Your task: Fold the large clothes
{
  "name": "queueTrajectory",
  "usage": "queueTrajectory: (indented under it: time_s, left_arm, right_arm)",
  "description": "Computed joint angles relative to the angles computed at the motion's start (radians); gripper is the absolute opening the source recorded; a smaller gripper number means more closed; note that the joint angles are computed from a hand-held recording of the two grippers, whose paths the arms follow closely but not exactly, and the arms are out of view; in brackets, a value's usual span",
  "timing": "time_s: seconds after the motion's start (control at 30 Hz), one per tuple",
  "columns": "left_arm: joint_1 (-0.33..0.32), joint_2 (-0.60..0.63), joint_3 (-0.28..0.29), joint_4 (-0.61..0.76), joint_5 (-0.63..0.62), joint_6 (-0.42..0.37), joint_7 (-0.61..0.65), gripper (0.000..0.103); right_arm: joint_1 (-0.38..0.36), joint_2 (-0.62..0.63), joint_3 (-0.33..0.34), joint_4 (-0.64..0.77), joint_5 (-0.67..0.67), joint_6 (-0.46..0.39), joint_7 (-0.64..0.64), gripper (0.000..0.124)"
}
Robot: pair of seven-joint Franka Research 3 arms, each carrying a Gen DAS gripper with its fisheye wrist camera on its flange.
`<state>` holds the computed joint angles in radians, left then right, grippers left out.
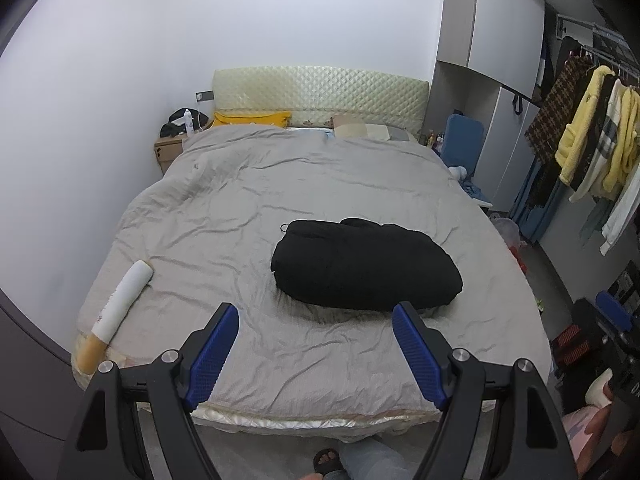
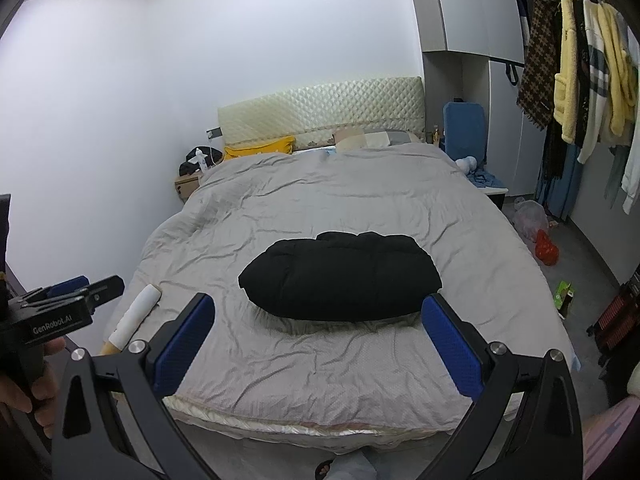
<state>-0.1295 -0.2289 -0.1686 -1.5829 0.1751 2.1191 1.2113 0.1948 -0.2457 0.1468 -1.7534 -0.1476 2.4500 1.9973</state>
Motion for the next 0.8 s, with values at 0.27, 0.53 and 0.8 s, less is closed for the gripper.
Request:
queueTrajectory:
  time_s: [0.27,0.53,0.8]
  left_arm:
    - [0.001,-0.063,0.003,-0.061,0.001,0.008,-0.009,0.079]
    - [0.002,-0.099,0.009,-0.098,-0.003,0.026,-0.004,0.079]
    - [-0.001,-0.118,0.01,-0.114,-0.009,0.026,-0.005,0.079]
  right_arm:
    - [0.002,-0.021,0.008,-0.015,-0.007,0.001,0.002,0.103]
    - [-0.001,-0.026,0.014,-0.019,-0.018,0.0,0.008,0.103]
    - [-0.004,-0.047,0.021,-0.04,-0.015,0.002,0.008,0.103]
